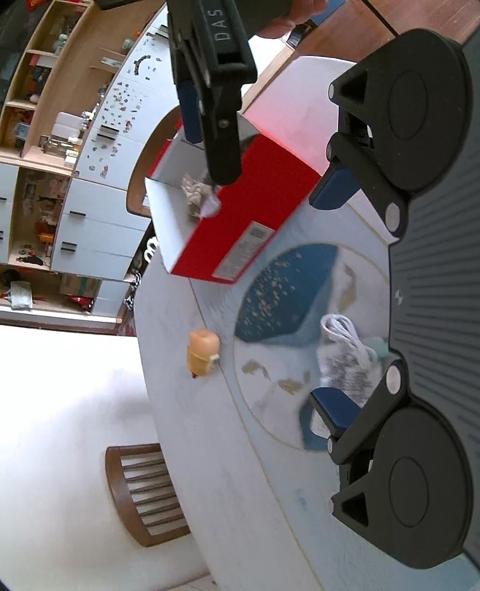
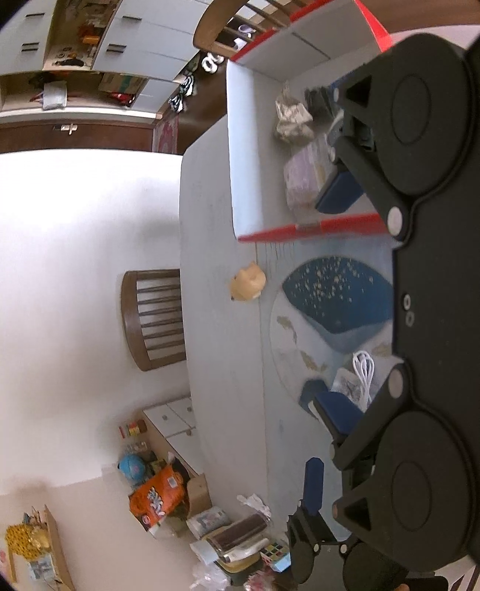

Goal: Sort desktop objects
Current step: 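Withdraw both grippers from the box toward the white cable and toothbrush, then grasp the teal toothbrush handle with the left gripper while the right grasps the white cable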

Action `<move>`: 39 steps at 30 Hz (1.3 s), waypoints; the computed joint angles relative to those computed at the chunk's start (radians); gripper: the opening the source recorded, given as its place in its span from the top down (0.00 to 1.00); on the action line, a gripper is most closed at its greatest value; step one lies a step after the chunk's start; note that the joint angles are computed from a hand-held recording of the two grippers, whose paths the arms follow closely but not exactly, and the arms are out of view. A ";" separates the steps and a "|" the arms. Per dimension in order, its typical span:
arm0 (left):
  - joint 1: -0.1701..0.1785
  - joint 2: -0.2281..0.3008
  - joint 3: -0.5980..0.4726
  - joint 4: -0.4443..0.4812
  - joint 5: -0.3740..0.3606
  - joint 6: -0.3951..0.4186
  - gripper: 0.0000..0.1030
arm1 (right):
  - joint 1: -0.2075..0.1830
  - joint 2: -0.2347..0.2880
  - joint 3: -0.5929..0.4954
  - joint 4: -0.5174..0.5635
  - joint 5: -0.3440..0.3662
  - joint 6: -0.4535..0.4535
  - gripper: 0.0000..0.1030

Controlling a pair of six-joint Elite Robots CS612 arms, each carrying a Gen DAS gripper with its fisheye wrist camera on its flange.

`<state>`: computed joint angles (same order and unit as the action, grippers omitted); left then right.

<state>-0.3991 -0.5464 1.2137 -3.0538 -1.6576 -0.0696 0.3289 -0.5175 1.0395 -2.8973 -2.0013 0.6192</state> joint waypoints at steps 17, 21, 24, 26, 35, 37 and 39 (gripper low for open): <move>0.009 0.009 0.059 -0.007 0.055 -0.051 0.00 | 0.009 0.116 -0.183 0.095 0.061 0.026 0.00; 0.012 0.021 0.054 -0.003 0.070 -0.062 0.00 | 0.007 0.148 -0.235 0.123 0.087 0.020 0.00; 0.017 0.030 0.052 -0.003 0.063 -0.084 0.00 | 0.004 0.172 -0.275 0.155 0.107 0.019 0.00; 0.019 0.035 0.053 -0.001 0.068 -0.094 0.00 | 0.003 0.186 -0.301 0.179 0.123 0.020 0.00; 0.011 0.045 0.062 -0.012 0.081 -0.086 0.01 | -0.001 0.248 -0.408 0.273 0.176 0.029 0.01; 0.011 0.050 0.056 -0.011 0.075 -0.084 0.05 | -0.003 0.258 -0.425 0.293 0.184 0.024 0.01; 0.012 0.054 0.049 -0.004 0.063 -0.084 0.10 | -0.004 0.266 -0.439 0.305 0.190 0.020 0.02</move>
<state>-0.3872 -0.4923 1.2628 -3.0581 -1.5949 -0.1533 0.3247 -0.2517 0.6003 -2.5920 -1.8114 0.6390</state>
